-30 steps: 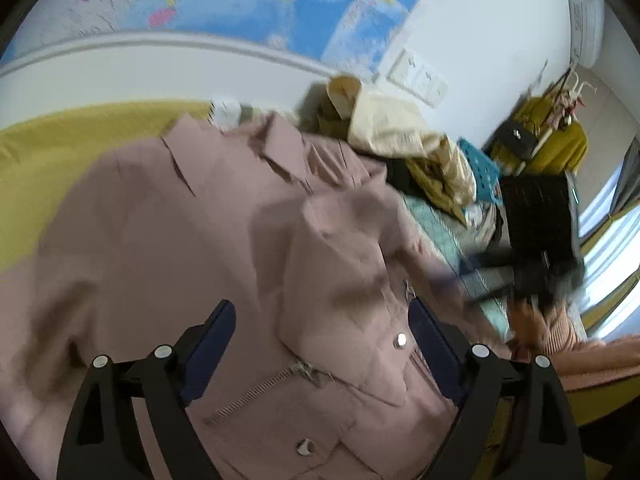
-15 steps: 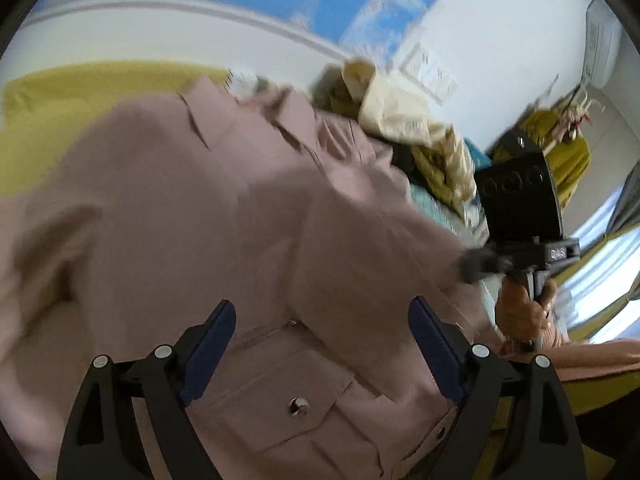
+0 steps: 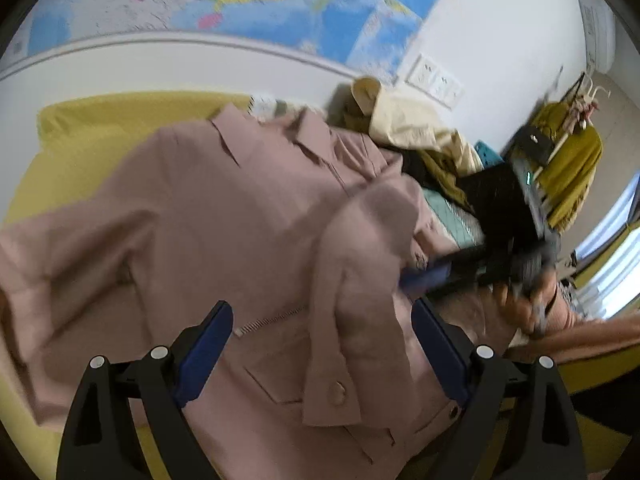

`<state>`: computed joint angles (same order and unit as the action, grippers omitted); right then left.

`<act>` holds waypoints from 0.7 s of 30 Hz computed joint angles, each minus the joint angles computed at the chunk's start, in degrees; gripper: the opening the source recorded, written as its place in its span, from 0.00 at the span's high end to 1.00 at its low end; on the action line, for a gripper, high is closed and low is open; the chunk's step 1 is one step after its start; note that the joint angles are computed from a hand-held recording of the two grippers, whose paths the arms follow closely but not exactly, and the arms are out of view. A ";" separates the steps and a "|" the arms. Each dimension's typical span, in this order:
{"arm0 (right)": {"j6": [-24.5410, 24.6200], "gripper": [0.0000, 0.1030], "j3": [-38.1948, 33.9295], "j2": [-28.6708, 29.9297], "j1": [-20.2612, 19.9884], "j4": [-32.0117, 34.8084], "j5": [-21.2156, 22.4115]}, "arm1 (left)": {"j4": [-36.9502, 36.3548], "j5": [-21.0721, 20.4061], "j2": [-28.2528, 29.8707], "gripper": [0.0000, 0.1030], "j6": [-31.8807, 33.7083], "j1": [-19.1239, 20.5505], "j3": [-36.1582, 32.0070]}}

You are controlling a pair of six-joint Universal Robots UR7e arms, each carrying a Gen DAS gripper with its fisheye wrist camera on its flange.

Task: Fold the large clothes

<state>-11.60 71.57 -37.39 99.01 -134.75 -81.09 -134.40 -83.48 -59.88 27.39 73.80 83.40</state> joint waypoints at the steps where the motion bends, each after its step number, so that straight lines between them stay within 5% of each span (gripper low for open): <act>1: 0.07 0.53 1.28 -1.68 -0.66 -2.40 -0.61 | 0.41 -0.74 0.08 0.15 0.02 0.15 0.12; 4: -0.16 0.42 3.16 -4.21 -0.50 -11.38 -10.19 | 3.09 -4.38 0.52 0.12 -0.73 0.79 -0.12; 7: -1.83 0.33 3.19 -4.66 -0.12 -18.66 -20.97 | 1.48 0.05 0.63 0.10 0.93 -0.34 1.95; 9: -2.11 0.30 1.84 -3.85 0.04 -20.12 -24.14 | -1.97 5.16 0.96 0.28 2.87 -1.58 3.91; 11: -3.10 0.30 0.82 -3.20 -0.34 -20.35 -26.46 | -2.59 11.27 2.37 0.73 3.84 -2.89 3.83; 13: -4.12 0.29 -0.59 -1.85 -0.37 -20.11 -29.20 | -7.57 18.91 4.39 0.94 5.87 -4.18 3.79; 18: -5.26 0.32 -1.95 -0.47 -0.52 -20.53 -30.80 | -35.39 29.44 9.67 0.94 26.77 -7.68 2.95; 21: -4.88 0.32 1.30 -2.65 -1.36 -22.24 -30.12 | -49.08 24.82 10.73 0.93 36.60 -8.04 2.32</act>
<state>-16.48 72.87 -40.04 97.65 -156.98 -111.21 -183.48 -58.66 -49.15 63.99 65.76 85.72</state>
